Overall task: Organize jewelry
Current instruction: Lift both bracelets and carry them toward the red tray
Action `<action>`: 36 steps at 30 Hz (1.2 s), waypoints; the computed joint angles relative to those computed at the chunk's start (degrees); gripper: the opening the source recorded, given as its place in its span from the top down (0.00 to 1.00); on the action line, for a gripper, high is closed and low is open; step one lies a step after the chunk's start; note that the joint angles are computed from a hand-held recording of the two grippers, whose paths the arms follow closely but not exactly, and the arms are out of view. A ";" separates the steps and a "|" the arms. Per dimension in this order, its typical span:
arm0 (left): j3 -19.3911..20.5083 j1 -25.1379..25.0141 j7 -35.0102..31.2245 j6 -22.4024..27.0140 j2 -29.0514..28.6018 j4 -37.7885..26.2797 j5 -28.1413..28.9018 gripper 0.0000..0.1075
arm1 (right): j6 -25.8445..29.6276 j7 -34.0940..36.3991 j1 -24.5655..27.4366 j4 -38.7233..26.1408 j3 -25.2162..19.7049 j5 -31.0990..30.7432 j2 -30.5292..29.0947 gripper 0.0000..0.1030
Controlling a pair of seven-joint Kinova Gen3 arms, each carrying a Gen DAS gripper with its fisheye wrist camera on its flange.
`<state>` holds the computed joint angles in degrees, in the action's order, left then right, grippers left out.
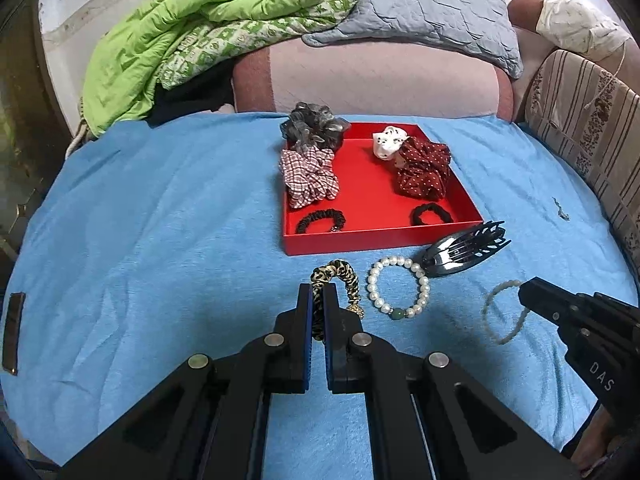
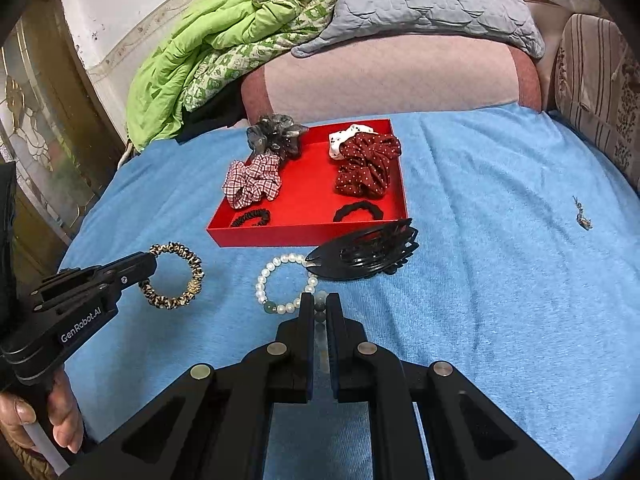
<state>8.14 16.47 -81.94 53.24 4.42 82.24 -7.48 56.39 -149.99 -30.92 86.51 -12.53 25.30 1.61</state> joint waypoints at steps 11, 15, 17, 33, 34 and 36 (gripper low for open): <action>0.41 0.83 2.91 1.20 -1.15 -0.27 -3.19 0.96 | 1.43 -0.17 -0.31 -1.15 -0.67 1.46 -0.80 0.94; 0.50 0.76 2.78 1.66 -1.32 -0.88 -3.42 0.96 | 2.20 0.16 -0.49 -2.14 -0.85 2.11 -0.77 0.94; 0.55 0.78 2.76 1.78 -1.34 -1.21 -3.66 0.96 | 2.55 0.47 -0.56 -2.69 -0.86 2.38 -0.72 0.94; 0.21 0.94 0.42 3.63 1.76 -6.68 -2.72 0.96 | 3.52 6.54 0.50 -8.78 1.16 0.72 1.25 0.94; 0.15 1.00 0.17 3.81 2.23 -7.29 -2.51 0.96 | 3.35 7.36 0.84 -9.37 1.48 0.02 1.62 0.94; -0.04 1.05 -0.40 4.18 3.18 -8.53 -1.80 0.96 | 3.13 8.72 1.36 -10.38 2.08 -1.16 2.28 0.94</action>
<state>8.10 17.52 -82.35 57.42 7.60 73.71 -9.28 59.52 -141.27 -29.56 76.13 -10.45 24.13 3.89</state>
